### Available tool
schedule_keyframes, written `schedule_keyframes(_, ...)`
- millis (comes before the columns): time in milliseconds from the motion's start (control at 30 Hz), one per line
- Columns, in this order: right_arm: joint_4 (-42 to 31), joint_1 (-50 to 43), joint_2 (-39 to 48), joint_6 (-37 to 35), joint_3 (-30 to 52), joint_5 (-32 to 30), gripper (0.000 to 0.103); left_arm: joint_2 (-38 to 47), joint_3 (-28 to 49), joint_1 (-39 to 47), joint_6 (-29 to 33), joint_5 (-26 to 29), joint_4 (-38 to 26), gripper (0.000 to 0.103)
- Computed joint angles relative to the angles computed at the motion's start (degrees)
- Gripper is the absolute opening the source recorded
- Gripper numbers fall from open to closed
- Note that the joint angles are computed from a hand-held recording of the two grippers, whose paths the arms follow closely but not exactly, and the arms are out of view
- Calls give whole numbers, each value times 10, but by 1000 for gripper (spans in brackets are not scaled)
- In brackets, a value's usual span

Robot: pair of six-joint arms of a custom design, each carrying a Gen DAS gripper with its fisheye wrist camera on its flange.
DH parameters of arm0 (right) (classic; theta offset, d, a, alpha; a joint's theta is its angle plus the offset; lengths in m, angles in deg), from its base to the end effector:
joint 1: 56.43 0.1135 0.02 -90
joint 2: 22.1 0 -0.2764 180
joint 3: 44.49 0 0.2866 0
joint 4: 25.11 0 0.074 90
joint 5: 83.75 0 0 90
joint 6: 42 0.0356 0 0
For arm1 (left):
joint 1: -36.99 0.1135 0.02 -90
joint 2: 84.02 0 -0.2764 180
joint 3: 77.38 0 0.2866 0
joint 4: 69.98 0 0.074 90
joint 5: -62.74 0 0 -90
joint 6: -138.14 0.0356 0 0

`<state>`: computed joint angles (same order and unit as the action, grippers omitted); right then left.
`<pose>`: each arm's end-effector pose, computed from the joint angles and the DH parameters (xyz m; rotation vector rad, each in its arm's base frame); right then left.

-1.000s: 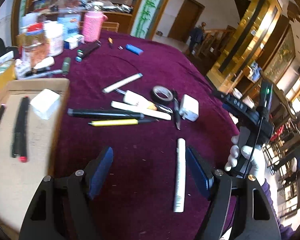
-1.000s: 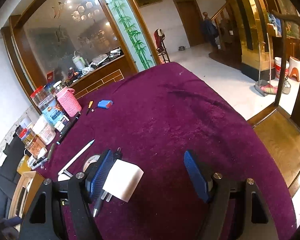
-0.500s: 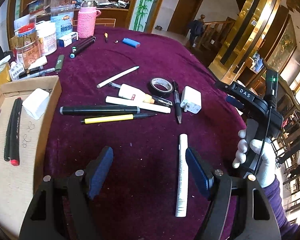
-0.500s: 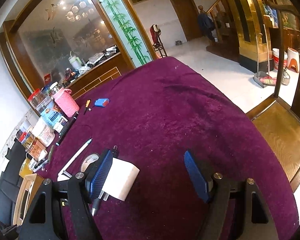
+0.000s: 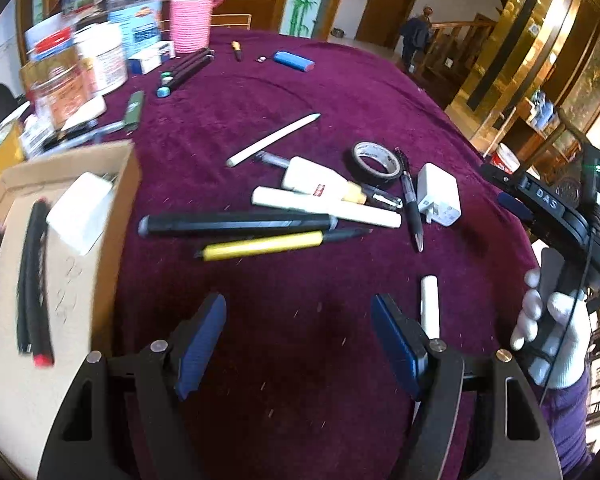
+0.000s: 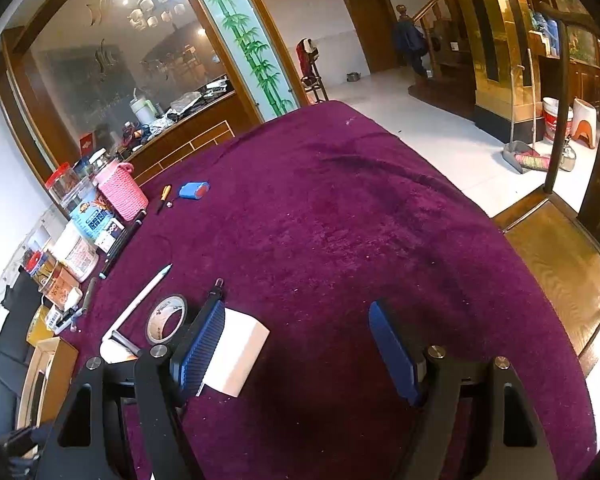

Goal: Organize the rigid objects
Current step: 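Withdraw both grippers from the tray back over the cluttered table, then grasp black marker beside yellow pen with left gripper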

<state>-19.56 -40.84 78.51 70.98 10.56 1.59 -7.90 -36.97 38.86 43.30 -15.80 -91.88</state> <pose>0.3416 0.0983 0.1102 0.1049 2.3036 0.4435 0.2448 0.0009 0.1226 -0.0756 2.5685 -0.2770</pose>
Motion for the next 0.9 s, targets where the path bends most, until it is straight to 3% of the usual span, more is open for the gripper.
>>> schedule_keyframes(100,-8,2,4,-5,6,-5,78,49,39,-19,-7,-10,18,74)
schedule_keyframes(300,-19,-2,13,-2,15,-34,78,172,116,-40,-20,-95,82,74)
schedule_keyframes(433,-31,3,21,-2,22,-39,79,215,138,-27,-14,-72,51,83)
schedule_keyframes(633,-39,3,27,-2,27,-34,81,180,97,-49,31,-44,35,85)
schedule_keyframes(733,-46,3,35,-3,34,-33,81,144,54,-62,23,-27,53,84)
schedule_keyframes(800,-48,3,38,-4,36,-32,81,119,25,-69,7,-20,72,73)
schedule_keyframes(900,-51,2,40,-3,37,-31,82,81,-13,-75,-15,0,89,65)
